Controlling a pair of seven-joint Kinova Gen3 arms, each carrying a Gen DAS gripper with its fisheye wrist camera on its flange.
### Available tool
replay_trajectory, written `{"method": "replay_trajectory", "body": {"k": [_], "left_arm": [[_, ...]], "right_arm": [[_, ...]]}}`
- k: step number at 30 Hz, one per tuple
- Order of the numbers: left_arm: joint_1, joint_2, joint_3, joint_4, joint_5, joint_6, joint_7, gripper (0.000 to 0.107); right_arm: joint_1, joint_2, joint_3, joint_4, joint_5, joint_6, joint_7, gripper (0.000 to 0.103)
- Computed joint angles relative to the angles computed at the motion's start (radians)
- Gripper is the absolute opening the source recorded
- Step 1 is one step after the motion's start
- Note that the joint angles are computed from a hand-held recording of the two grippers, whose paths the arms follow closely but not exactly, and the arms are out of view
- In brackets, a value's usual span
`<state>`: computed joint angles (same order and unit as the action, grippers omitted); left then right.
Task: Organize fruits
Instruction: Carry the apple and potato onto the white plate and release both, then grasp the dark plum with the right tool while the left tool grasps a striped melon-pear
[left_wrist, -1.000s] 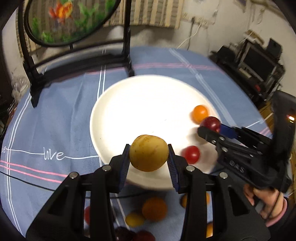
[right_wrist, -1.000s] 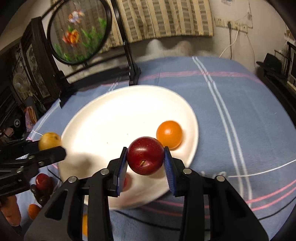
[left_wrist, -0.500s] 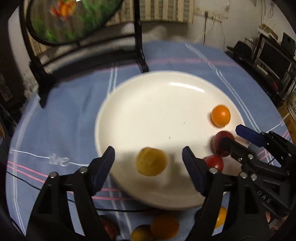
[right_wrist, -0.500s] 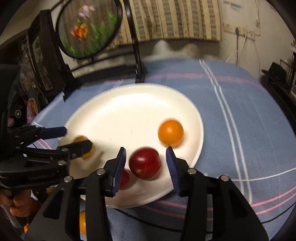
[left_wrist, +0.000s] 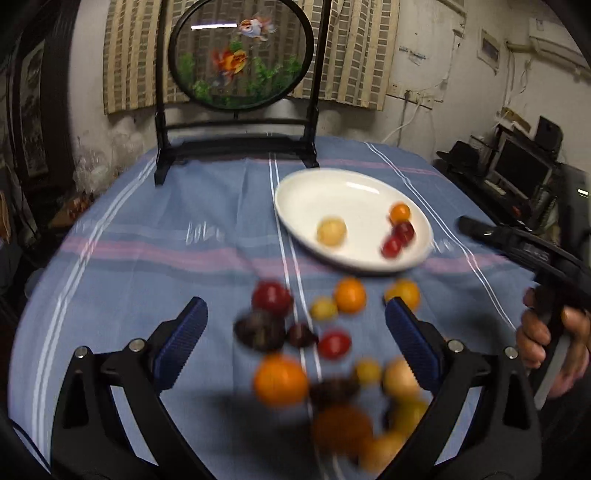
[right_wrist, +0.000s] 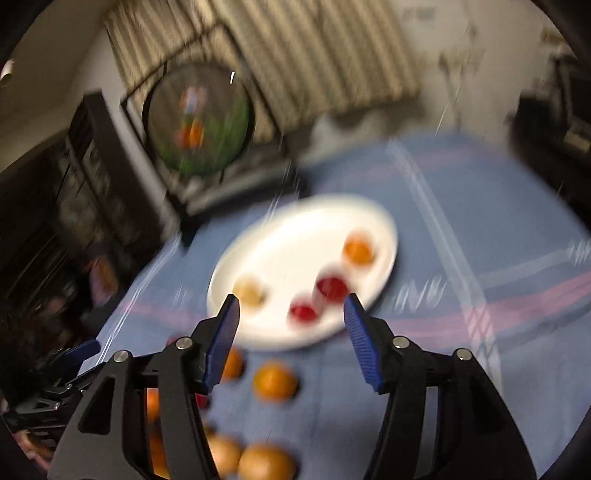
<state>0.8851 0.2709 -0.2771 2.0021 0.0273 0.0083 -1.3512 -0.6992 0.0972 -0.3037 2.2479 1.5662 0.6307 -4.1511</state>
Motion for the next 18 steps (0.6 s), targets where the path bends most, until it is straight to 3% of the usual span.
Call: {"method": "replay_trajectory", "body": {"k": [2,4,6,9,12,15,18], "left_arm": [[-0.037,-0.036,0.053,0.093,0.043,-0.055,-0.057,0.099],[-0.009,-0.05,0.04,0.15,0.086,-0.084,-0.101,0.099],[-0.02,-0.069,0.069,0.214,0.068,-0.117,-0.097,0.099],[-0.131,-0.082,0.2,0.289,-0.029,-0.175,-0.024,0.099],[-0.198,-0.082,0.289,0.328,-0.016,-0.2,-0.077,0.099],[-0.105,-0.085,0.225,0.366,0.093,-0.278,-0.197,0.099],[-0.047,-0.069,0.182,0.349,0.204,-0.255,-0.301,0.099]], "right_arm": [[-0.011,0.008,-0.013,-0.007,-0.074,-0.033,0.075,0.06],[-0.043,0.015,-0.033,-0.014,-0.155,-0.024,0.136,0.06],[-0.107,0.011,-0.061,-0.013,-0.237,0.007,0.15,0.06],[-0.227,0.041,-0.1,-0.035,-0.348,0.095,0.174,0.06],[-0.338,0.091,-0.091,-0.069,-0.416,0.16,0.204,0.06],[-0.355,0.145,-0.11,-0.136,-0.477,0.213,0.315,0.06],[-0.404,0.186,-0.075,-0.199,-0.513,0.266,0.419,0.059]]}}
